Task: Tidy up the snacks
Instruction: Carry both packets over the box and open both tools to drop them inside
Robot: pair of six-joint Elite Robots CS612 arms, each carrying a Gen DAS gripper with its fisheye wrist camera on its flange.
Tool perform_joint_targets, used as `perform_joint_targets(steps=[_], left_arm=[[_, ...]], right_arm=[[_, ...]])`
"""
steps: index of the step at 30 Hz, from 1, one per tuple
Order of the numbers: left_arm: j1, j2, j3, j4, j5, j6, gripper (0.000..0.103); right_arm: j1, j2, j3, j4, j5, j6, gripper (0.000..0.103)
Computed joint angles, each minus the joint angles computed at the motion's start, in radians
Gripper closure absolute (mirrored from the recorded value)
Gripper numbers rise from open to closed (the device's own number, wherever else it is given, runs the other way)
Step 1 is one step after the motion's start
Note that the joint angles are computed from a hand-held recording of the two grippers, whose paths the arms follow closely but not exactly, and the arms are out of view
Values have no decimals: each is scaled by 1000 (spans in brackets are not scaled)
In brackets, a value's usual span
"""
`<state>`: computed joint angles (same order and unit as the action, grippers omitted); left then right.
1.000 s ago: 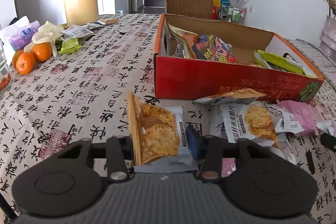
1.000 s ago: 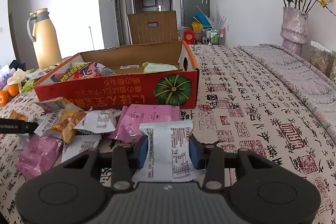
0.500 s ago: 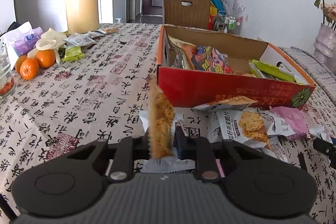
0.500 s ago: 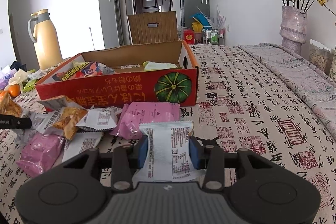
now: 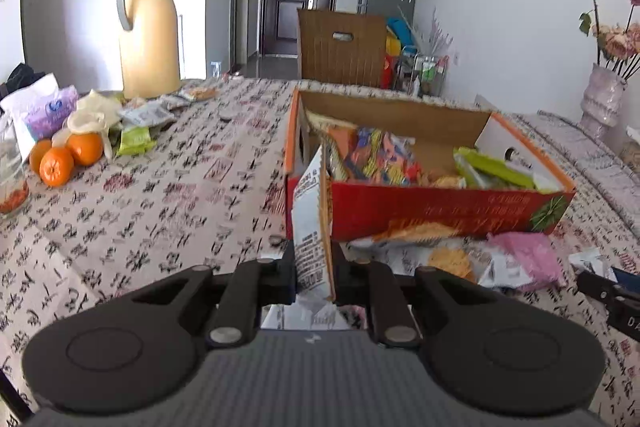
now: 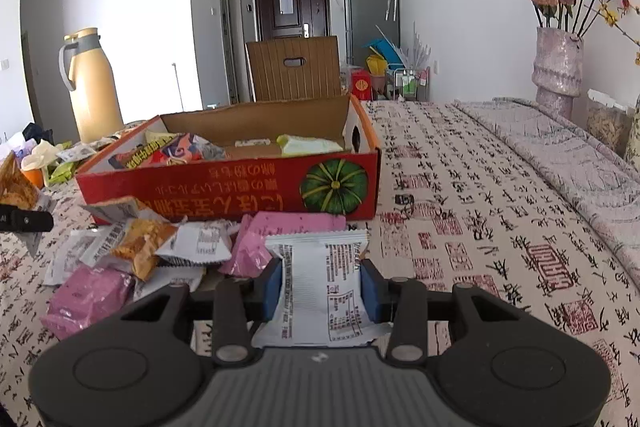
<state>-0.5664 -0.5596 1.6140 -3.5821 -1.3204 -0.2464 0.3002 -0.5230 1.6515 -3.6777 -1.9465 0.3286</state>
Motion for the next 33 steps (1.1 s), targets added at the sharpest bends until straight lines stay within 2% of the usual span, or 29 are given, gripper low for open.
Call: perform_joint_targets(steps=[9,17,33], left_arm=[[-9,1,-35,-67,-5,46,88],[-16,15,-92,-85,-18,83,88],[-18,74,-246,-8,-24,114,88]], right_arm=[[3,8,-50,-51,-5,-60,63],[-4,25,-124,-74,10,-117,63],[-30,73,-284,-21,52,-180,63]])
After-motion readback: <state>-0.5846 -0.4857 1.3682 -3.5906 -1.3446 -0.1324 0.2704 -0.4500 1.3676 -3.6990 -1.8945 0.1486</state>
